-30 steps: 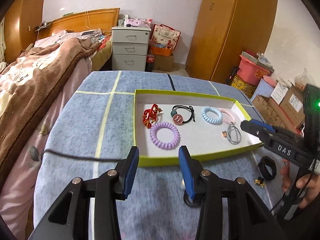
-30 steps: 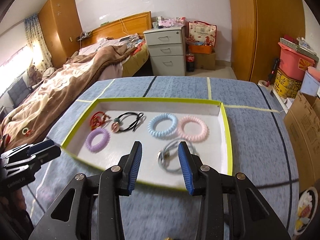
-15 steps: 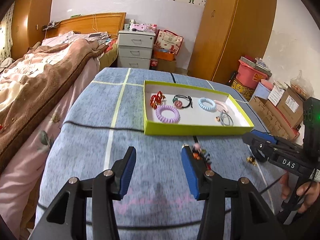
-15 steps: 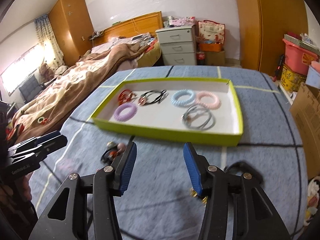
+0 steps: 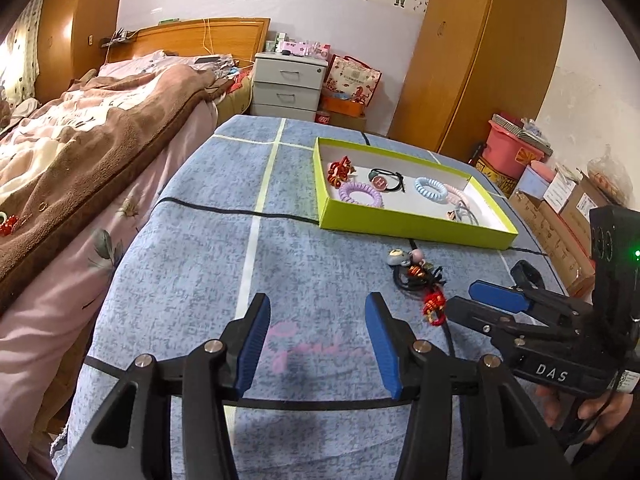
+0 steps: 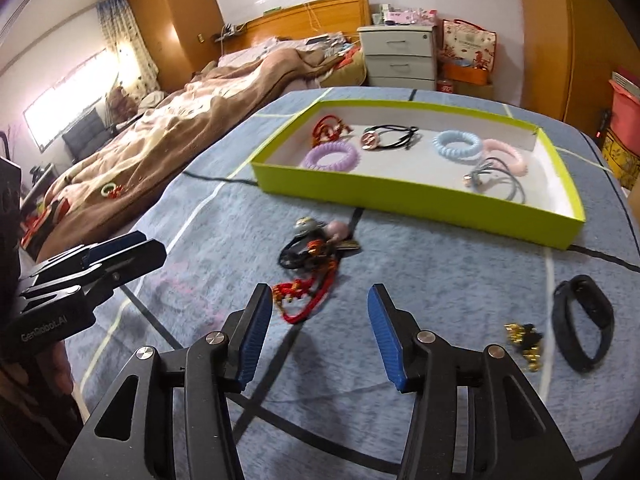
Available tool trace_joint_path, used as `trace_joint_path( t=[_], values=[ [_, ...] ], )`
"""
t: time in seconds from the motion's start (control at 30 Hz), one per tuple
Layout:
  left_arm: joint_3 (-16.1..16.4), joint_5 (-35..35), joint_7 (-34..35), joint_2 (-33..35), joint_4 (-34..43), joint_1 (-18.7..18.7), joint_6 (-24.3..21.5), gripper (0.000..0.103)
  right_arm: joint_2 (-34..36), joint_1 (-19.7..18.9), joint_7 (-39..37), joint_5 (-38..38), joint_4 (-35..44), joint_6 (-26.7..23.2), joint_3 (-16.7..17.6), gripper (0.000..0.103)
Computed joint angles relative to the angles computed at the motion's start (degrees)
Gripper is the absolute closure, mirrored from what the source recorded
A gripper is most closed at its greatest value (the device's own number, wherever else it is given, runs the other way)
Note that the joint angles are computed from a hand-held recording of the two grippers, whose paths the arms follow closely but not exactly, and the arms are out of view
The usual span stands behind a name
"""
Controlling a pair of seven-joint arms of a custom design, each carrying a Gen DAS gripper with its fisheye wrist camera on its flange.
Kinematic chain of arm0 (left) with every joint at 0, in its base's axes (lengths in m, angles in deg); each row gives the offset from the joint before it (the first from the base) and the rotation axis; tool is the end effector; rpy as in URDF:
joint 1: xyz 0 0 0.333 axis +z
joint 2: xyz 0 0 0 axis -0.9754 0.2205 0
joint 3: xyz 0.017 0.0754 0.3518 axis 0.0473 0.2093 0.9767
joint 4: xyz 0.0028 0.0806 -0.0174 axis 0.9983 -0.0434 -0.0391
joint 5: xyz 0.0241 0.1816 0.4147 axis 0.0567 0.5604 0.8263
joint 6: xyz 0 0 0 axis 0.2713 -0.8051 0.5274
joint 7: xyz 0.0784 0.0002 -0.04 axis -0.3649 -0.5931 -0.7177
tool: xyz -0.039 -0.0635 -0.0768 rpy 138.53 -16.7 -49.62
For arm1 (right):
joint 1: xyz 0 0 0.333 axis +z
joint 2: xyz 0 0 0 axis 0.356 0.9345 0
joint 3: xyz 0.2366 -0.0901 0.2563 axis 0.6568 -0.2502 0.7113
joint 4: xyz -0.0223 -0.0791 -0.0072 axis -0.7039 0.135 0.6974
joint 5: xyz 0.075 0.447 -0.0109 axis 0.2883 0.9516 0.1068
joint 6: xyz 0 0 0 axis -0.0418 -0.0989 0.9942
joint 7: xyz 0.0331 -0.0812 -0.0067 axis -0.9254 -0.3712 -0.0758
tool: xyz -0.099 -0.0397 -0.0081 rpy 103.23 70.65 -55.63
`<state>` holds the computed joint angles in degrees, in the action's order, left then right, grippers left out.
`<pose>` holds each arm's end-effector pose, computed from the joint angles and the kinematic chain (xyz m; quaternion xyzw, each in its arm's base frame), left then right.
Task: Organize jewelry
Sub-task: 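Move both open tools back toward the remaining accessories on the sheet, then grasp the red beaded tassel charm with the right tool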
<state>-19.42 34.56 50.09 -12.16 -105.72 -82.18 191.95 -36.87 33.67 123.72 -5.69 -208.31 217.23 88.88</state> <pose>0.6073 -0.1015 0.4574 -0.6360 0.6618 -0.3558 0.1757 0.6384 0.1760 0.4321 -0.7469 0.5576 -0.1276 0.3390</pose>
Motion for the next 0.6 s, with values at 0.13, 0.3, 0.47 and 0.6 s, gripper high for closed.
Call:
trace_joint_path(
  t=[0.13, 0.3, 0.47, 0.6],
  values=[
    [0.1, -1.2, 0.4, 0.2, 0.1, 0.3, -0.2, 0.052, 1.6, 1.7, 6.9, -7.1, 1.2, -0.2, -1.7, 0.052],
    [-0.1, -2.4, 1.4, 0.5, 0.3, 0.6, -0.4, 0.052, 2.8, 2.6, 12.4, -14.5, 2.2, -0.5, -2.7, 0.052],
    [-0.5, -2.2, 1.2, 1.0, 0.9, 1.0, -1.3, 0.052, 2.2, 3.6, 18.4, -22.4, 0.8, 0.5, -4.7, 0.071],
    [-0.8, -1.0, 0.4, 1.2, 1.1, 1.1, -1.7, 0.052, 1.2, 2.3, 19.5, -24.7, -0.1, 0.1, -4.4, 0.083]
  ],
)
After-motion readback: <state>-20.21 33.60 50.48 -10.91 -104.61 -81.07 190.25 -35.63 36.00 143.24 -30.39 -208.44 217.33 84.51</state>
